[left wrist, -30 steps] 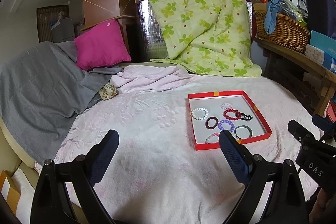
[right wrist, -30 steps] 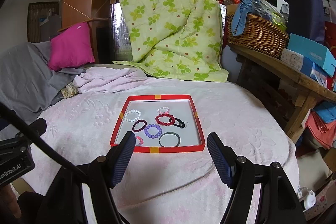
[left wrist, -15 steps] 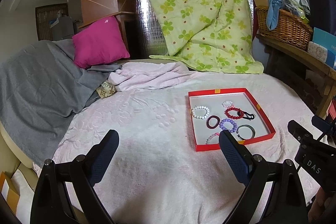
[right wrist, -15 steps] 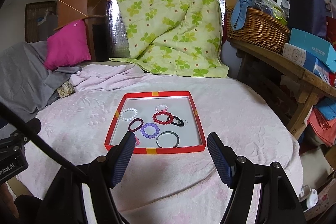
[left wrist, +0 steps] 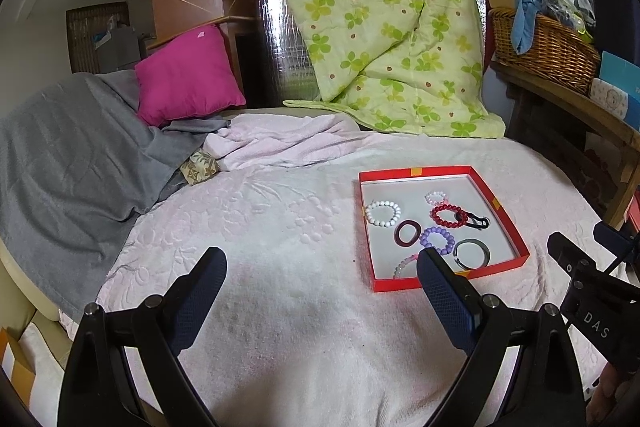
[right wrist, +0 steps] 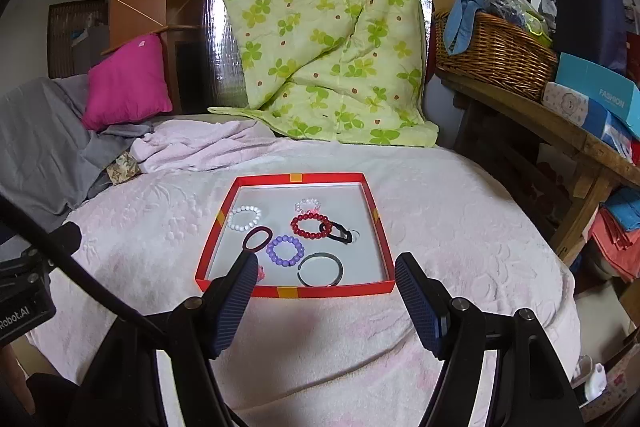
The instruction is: Organize jewelry
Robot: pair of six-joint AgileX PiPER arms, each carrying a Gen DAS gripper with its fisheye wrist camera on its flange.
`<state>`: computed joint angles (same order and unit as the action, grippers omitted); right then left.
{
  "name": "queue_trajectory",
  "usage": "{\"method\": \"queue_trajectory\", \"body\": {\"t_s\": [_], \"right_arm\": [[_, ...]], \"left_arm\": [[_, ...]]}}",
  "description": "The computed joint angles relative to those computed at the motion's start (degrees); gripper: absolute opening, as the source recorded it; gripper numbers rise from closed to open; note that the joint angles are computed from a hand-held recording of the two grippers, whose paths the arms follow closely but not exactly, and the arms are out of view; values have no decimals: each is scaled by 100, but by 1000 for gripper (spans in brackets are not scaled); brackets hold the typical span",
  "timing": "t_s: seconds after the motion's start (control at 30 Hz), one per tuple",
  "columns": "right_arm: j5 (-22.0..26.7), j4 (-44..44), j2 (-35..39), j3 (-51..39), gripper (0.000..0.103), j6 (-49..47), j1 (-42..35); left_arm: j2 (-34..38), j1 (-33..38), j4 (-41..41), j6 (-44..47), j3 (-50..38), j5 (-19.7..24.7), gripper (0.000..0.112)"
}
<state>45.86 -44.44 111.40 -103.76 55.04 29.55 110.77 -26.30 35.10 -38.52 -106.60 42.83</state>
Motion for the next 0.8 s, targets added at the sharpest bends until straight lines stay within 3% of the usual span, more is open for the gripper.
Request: {"method": "queue_trajectory", "body": {"t_s": [0.8], "right_arm": [[-46, 336, 330, -321, 74, -281, -246]], "left_arm": [[470, 19, -245, 311, -554, 228, 96]]}}
